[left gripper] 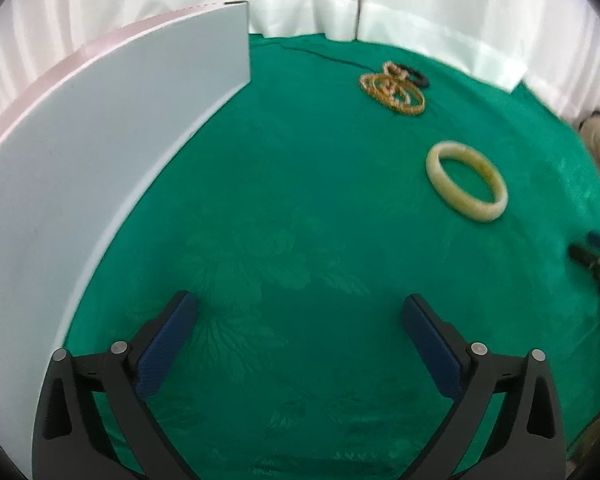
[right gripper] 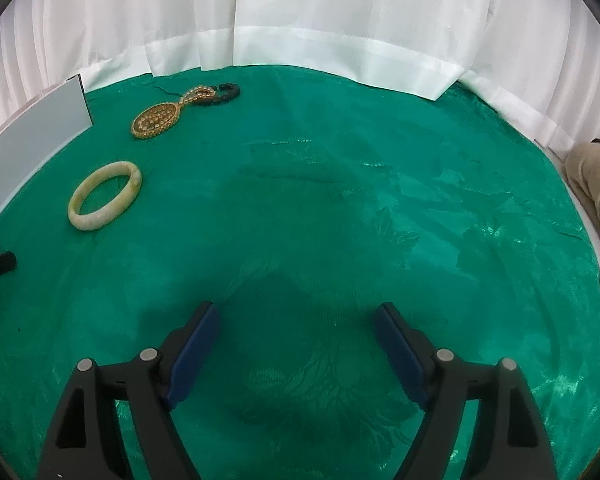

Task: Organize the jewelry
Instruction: 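Move both tools back over the remaining jewelry on the cloth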

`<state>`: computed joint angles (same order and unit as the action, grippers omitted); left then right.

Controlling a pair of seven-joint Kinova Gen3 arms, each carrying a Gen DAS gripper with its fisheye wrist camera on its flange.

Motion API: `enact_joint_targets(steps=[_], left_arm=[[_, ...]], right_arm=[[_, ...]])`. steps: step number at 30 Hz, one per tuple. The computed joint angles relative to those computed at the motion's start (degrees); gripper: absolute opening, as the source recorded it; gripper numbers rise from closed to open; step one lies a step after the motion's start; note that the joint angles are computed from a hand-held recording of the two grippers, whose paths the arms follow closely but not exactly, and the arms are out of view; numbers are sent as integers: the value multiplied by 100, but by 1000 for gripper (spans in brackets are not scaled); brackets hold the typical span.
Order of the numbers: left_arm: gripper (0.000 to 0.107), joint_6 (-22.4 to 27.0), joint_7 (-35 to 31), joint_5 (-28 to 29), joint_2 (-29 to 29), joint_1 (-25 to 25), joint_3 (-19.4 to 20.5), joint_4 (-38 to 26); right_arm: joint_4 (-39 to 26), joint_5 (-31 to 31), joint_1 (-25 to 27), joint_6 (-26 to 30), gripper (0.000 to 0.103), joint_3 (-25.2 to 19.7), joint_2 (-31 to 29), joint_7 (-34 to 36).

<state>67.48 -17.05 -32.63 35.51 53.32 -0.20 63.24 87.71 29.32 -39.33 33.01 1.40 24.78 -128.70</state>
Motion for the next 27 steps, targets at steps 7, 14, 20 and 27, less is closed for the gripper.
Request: enact_joint_targets(steps=[7, 14, 20, 27], left_arm=[[103, 99, 129, 15, 0, 32, -2, -32], [103, 89, 198, -22, -41, 45, 9, 39], [103, 49, 172, 3, -58, 14, 46, 61], [103, 29, -62, 117, -51, -81, 94, 11]], right_arm=[[69, -197, 113, -191, 87, -24, -13, 65], [73, -192, 85, -183, 87, 9, -21, 40], [76, -211, 104, -193, 87, 1, -21, 63], [66, -265, 133, -198, 89, -26, -21, 108]])
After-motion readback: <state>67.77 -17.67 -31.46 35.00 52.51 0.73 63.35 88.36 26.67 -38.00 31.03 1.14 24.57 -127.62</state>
